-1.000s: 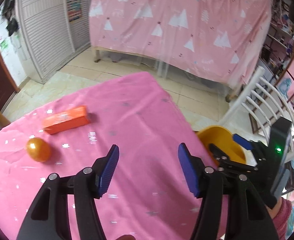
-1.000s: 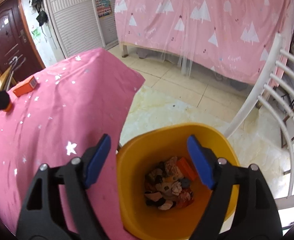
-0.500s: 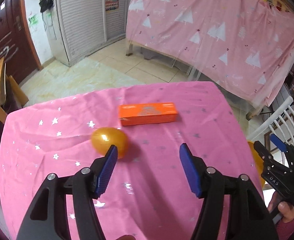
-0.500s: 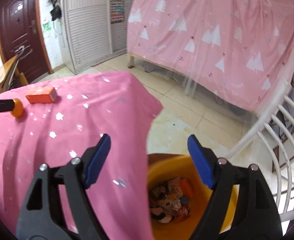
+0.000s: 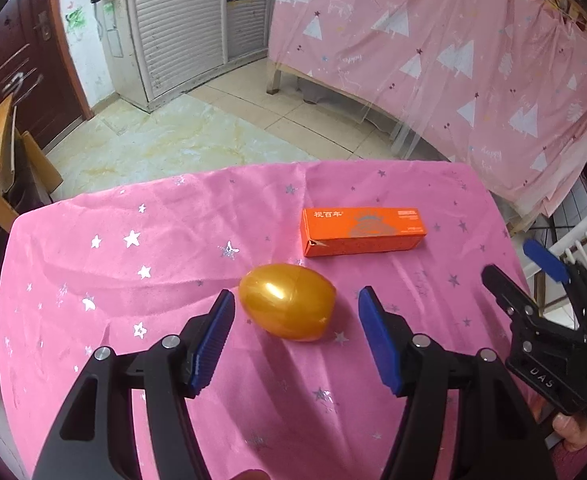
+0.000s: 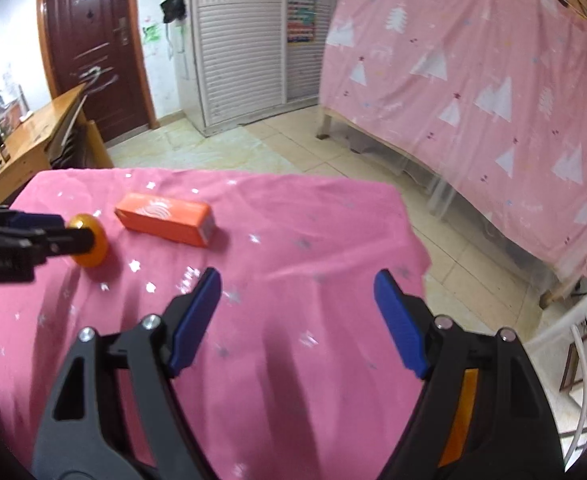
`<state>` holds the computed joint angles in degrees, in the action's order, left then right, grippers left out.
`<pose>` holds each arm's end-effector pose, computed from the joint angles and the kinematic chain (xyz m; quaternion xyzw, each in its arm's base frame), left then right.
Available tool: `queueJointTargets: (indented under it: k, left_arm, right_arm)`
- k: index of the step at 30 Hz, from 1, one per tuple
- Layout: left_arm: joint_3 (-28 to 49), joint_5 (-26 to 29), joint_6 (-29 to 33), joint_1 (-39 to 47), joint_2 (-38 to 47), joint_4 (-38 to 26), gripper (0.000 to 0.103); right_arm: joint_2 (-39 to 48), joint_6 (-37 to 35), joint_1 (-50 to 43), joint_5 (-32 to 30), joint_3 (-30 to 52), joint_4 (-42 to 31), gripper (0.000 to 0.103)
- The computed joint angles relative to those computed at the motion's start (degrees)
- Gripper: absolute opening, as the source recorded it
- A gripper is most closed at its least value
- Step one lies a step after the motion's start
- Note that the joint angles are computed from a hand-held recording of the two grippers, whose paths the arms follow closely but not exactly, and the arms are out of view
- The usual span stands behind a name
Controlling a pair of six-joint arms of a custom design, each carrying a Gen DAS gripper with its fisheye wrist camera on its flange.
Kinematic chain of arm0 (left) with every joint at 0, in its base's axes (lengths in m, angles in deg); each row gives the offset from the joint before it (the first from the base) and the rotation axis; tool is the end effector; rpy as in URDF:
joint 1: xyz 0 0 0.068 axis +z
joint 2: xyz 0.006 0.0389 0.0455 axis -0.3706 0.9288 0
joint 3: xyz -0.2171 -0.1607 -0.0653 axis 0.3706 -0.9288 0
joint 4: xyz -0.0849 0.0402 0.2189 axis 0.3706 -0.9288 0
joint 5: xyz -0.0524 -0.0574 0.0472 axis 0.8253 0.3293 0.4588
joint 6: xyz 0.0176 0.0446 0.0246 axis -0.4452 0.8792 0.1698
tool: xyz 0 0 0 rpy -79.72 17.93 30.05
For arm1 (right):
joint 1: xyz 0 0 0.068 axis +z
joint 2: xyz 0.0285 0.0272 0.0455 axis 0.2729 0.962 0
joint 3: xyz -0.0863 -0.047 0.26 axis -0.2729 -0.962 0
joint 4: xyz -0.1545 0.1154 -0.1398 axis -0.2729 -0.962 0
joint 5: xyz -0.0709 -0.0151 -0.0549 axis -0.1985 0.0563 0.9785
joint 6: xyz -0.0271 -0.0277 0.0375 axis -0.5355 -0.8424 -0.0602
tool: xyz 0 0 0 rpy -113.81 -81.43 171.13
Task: Collect trash
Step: 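Move both open tools back over the table toward the gold egg, then grasp the gold egg with the left tool while the right tool grasps the orange box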
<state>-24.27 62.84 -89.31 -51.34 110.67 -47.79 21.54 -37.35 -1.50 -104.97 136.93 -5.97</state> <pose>0.2625 -0.1376 0.1732 -0.1457 0.9568 -0.0150 0.2510 0.2995 -0.0736 0.1893 -0.2617 0.8911 0.1050 0.3556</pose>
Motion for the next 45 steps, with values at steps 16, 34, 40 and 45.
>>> queueJointTargets:
  k: [16, 34, 40, 45]
  left_arm:
    - [-5.12, 7.04, 12.9, 4.87, 2.34, 9.84, 0.062]
    - [-8.59, 7.86, 14.55, 5.0, 0.1, 13.27, 0.05]
    - [-10.2, 6.22, 13.76, 4.69, -2.36, 11.91, 0.05]
    - [-10.81, 5.66, 13.14, 4.7, -3.35, 11.25, 0.05]
  right_arm:
    - [3.56, 3.94, 10.27, 2.14, 3.56, -1.05, 0.076]
    - [10.7, -0.16, 16.09, -1.65, 13.86, -12.59, 0.076]
    - [9.96, -2.71, 18.04, 0.99, 11.87, -12.27, 0.076]
    - [7.23, -2.89, 20.58, 6.46, 7.23, -6.69, 0.076]
